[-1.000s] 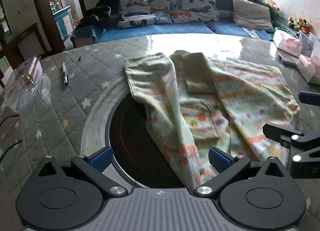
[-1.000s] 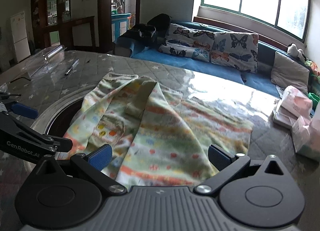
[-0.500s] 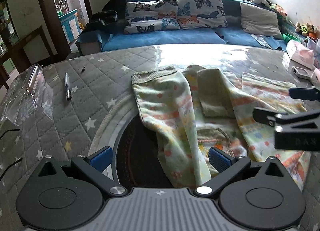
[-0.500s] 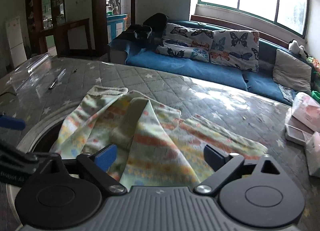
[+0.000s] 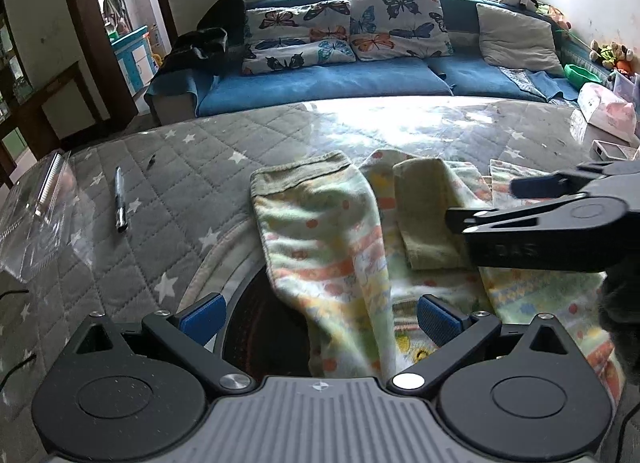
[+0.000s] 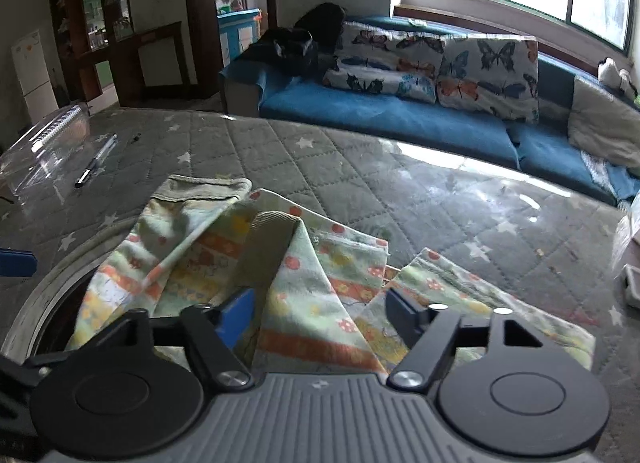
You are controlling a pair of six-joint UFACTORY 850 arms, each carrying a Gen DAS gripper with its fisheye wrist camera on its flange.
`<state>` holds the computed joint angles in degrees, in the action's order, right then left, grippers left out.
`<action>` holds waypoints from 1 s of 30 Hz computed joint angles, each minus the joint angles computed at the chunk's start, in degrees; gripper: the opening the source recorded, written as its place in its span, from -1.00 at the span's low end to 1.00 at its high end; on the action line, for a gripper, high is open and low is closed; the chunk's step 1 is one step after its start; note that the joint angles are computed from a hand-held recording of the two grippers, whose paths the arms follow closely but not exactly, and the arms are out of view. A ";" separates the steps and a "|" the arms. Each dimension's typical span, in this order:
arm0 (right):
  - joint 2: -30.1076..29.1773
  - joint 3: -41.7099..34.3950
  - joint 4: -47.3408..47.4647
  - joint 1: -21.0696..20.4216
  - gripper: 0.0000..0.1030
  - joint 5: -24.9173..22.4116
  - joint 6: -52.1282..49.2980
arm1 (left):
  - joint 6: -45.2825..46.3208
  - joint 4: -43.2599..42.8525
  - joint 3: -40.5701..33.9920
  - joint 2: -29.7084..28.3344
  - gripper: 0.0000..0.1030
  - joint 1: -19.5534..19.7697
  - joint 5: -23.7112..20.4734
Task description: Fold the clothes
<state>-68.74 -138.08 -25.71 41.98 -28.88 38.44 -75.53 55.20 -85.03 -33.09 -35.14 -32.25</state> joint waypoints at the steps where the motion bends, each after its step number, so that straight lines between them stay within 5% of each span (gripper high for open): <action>1: -1.30 -2.19 1.77 -0.19 0.09 -1.06 -1.41 | 0.12 0.18 -0.54 -0.38 1.00 0.01 0.10; 7: 1.51 3.21 0.82 -0.88 -0.78 1.59 1.51 | 2.40 0.12 -4.55 -3.66 0.96 0.22 0.68; 13: 10.02 17.34 -12.73 -0.89 -0.89 7.02 16.15 | 3.55 -0.65 -5.81 -5.39 0.31 0.55 1.29; 15: 12.45 20.89 -17.98 -0.93 -0.90 7.59 22.02 | 3.90 -1.85 -5.42 -5.31 -0.15 0.83 1.24; 18: 16.72 27.57 -27.68 -0.98 -0.90 8.76 33.68 | 2.43 -1.72 -3.78 -4.26 -0.52 1.27 1.77; 21: 21.27 34.47 -38.30 -1.03 -0.91 9.02 46.46 | -0.95 0.72 -1.21 -2.45 -0.75 1.44 2.70; 30: 34.04 53.62 -60.03 -0.57 -0.91 2.70 73.60 | -13.72 9.24 7.75 4.85 -0.89 1.62 2.50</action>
